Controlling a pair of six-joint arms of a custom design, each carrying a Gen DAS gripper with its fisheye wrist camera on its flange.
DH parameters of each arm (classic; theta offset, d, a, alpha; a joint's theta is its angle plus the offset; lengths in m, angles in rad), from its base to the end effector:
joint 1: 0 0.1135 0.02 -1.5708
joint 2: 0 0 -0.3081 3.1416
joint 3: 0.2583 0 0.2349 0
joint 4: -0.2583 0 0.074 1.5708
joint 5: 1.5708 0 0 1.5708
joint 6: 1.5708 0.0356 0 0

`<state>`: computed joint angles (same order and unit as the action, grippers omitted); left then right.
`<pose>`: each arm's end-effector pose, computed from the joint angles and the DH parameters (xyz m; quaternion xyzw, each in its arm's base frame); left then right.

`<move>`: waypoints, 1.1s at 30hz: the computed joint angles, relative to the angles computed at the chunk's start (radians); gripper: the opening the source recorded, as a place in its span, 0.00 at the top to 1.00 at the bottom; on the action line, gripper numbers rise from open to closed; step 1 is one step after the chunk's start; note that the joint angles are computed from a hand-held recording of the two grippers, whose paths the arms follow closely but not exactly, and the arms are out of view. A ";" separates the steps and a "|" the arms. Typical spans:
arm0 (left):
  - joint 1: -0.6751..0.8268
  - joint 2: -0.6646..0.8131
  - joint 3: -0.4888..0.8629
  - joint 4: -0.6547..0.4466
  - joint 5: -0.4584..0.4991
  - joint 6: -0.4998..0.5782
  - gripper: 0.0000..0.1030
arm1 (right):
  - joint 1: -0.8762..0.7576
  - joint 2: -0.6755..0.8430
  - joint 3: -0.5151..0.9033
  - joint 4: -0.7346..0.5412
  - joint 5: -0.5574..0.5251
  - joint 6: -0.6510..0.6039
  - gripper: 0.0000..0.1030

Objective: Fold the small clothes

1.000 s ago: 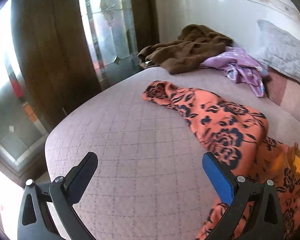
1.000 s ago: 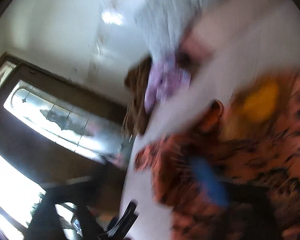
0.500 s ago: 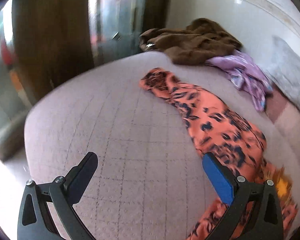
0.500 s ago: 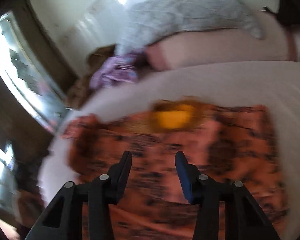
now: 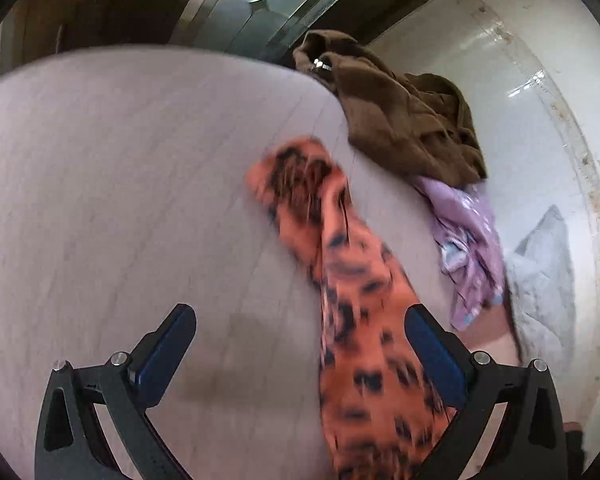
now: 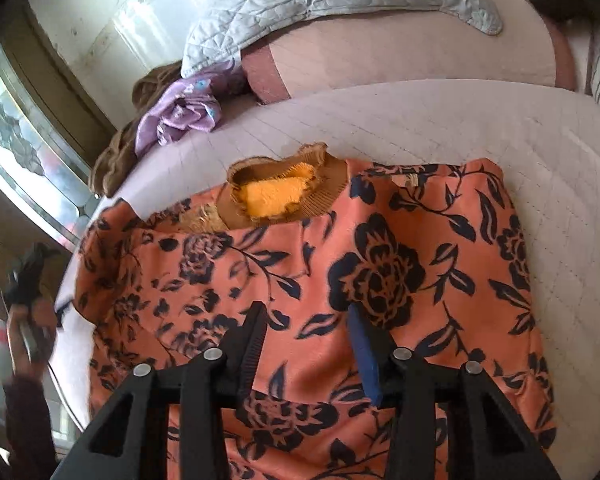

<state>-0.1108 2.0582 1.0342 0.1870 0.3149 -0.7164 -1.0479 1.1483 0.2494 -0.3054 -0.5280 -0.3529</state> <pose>0.4022 -0.0558 0.1428 -0.2212 0.8967 -0.2764 0.2656 0.0752 -0.0946 0.1563 0.2785 0.9086 0.0828 0.2999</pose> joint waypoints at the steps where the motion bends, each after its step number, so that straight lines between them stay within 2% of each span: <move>1: 0.005 0.031 0.048 -0.015 0.008 0.011 0.00 | -0.021 0.035 -0.003 0.021 0.006 -0.019 0.57; 4: 0.013 0.148 0.215 -0.121 0.017 0.034 0.07 | -0.097 0.069 0.009 -0.009 0.003 -0.066 0.57; 6: 0.007 0.157 0.234 -0.103 -0.012 0.025 0.07 | -0.116 0.122 0.024 -0.001 -0.022 -0.050 0.57; 7: 0.008 0.175 0.281 -0.135 -0.007 0.029 0.10 | -0.121 0.146 0.029 0.013 -0.032 -0.043 0.57; 8: 0.013 0.187 0.306 -0.149 0.003 0.026 0.25 | -0.119 0.156 0.028 0.035 -0.030 -0.034 0.57; 9: 0.019 0.208 0.334 -0.155 0.016 0.015 0.44 | -0.094 0.160 0.019 0.068 -0.020 -0.005 0.57; 10: 0.028 0.235 0.367 -0.166 0.035 0.003 0.54 | -0.085 0.163 0.017 0.080 -0.014 0.004 0.57; 12: 0.037 0.277 0.406 -0.166 0.033 -0.001 0.88 | -0.081 0.192 0.011 0.113 -0.009 0.008 0.57; 13: 0.041 0.284 0.407 -0.157 0.030 0.005 0.93 | -0.087 0.209 0.010 0.124 -0.005 0.002 0.57; 15: 0.046 0.294 0.409 -0.129 0.046 0.011 0.95 | -0.094 0.225 0.009 0.133 -0.002 0.001 0.57; 17: 0.030 0.266 0.396 -0.127 0.015 0.048 0.95 | -0.093 0.224 0.014 0.131 -0.006 0.014 0.57; 21: -0.039 0.124 0.358 -0.177 -0.064 0.176 0.96 | -0.099 0.136 0.020 0.107 -0.011 0.037 0.57; 24: -0.119 -0.062 0.285 -0.188 -0.072 0.243 0.96 | -0.186 0.087 0.052 0.038 -0.053 0.001 0.57; 27: -0.251 -0.264 0.215 -0.238 -0.127 0.296 0.96 | -0.333 0.077 0.116 -0.071 -0.130 -0.073 0.57; 29: -0.358 -0.377 0.166 -0.246 -0.160 0.291 0.96 | -0.424 0.079 0.159 -0.132 -0.179 -0.122 0.57; 33: -0.626 -0.453 0.208 -0.389 -0.230 0.296 0.96 | -0.610 0.146 0.269 -0.259 -0.274 -0.236 0.57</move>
